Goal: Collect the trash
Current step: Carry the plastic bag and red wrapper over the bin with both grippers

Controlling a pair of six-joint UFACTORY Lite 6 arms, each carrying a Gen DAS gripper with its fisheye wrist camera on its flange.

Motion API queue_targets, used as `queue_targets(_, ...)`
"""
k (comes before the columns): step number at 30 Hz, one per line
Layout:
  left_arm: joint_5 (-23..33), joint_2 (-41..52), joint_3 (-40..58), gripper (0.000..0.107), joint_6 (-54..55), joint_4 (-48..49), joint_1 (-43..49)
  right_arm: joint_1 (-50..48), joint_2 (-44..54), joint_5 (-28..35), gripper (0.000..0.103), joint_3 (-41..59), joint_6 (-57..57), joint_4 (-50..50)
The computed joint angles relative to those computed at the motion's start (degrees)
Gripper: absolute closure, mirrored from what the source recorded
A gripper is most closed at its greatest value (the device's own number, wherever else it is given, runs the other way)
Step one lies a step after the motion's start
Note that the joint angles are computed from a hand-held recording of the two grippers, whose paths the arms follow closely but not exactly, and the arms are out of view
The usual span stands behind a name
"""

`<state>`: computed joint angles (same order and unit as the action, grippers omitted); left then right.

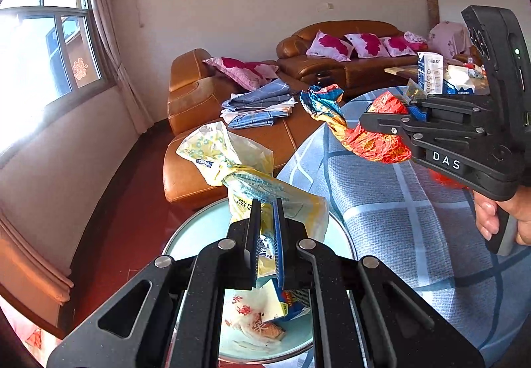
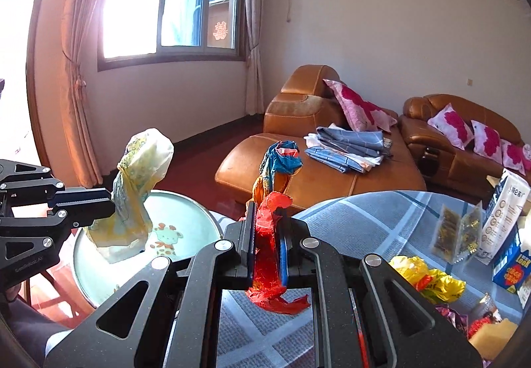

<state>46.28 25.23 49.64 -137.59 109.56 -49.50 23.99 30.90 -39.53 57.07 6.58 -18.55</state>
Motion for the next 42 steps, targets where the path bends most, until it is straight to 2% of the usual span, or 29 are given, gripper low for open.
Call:
queue_targets(13, 0.11, -2.09, -2.33, 0.100, -0.37, -0.78, 0.38, 2.76, 0.85, 1.43, 0.091, 1.05, -2.22, -1.77)
queue_targets(24, -0.12, -1.35, -1.54, 0.100, 2.29, -3.65, 0.94, 1.55, 2.40, 2.67, 0.091, 3.42, 2.40, -9.43)
queue_targets(42, -1.71, 0.02, -1.70, 0.100, 3.63, -3.89, 3.43, 3.07, 3.76, 5.62, 0.091, 5.34, 5.01, -15.66)
